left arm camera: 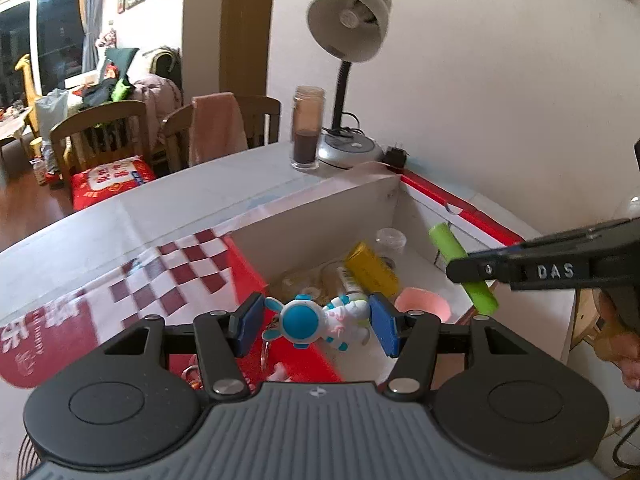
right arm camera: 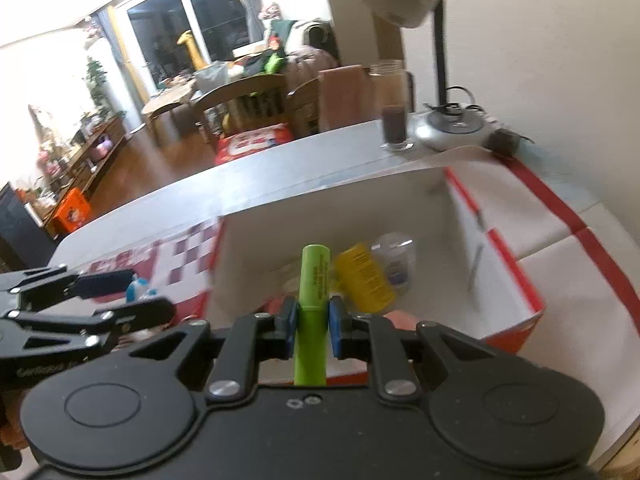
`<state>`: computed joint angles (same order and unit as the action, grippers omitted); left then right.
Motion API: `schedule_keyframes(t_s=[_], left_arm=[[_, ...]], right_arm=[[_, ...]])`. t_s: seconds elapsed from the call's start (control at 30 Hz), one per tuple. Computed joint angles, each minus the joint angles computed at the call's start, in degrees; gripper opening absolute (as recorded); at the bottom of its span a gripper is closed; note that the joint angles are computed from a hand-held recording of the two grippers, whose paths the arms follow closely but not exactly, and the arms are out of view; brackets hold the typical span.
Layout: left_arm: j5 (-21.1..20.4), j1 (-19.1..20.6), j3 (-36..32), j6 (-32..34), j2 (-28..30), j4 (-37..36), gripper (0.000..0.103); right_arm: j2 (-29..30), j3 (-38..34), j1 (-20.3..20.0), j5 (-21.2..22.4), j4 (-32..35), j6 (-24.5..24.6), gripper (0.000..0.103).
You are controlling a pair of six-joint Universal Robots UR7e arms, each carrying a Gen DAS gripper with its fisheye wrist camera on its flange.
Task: Organize rigid objects
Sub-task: 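Carry the highlighter and astronaut keychain into the red shoebox, then open both tools to release the highlighter and keychain in the box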
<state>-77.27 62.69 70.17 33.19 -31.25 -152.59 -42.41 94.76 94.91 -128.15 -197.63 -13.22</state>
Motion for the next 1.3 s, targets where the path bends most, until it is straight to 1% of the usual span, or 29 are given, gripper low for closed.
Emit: schedule_keyframes(t_s=[0.27,0.37,0.53,0.63,0.83,0.93,1.03,1.13,1.3], left_arm=[[2.8,-1.6,-8.9,-1.2,7.5,6.6,0.057],[3.9,-1.9,-12.8,-2.4,10.5,9.5,0.057],[5.3,-2.5,-16.3,-2.2,13.7,12.6,0.057],[6.6,-2.7,-17.5,-1.8,15.1,14.3,0.057],[9.4,-3.0,-21.1,-2.4,18.0,18.3,0.057],[10.7,-2.9,-24.0,-4.8,19.4,22.4,0.057],[11.3,-2.8,-25.5,-6.1,20.1,24.5,0.057],[11.6,-2.8,-26.8,-6.6,20.8,26.1,0.057],[12.1,-2.7,-29.0,-8.0,21.7,29.6,0.057]], right_arm=[[-0.8,-1.9,-3.9,0.2,2.9,-0.5,0.016],[-0.2,-3.2,-4.8,-0.4,4.4,-1.4,0.016],[0.5,-5.0,-5.8,-1.8,8.8,-2.4,0.016],[0.8,-5.7,-6.4,-2.2,10.5,-2.4,0.016],[2.1,-8.3,-6.9,-4.0,16.0,-2.4,0.016],[2.6,-9.3,-7.1,-4.5,18.0,-2.2,0.016],[2.9,-9.6,-7.1,-5.1,19.0,-1.6,0.016],[3.0,-9.8,-7.1,-5.1,18.9,-2.1,0.016],[2.6,-9.8,-7.3,-4.2,19.7,-0.3,0.017]])
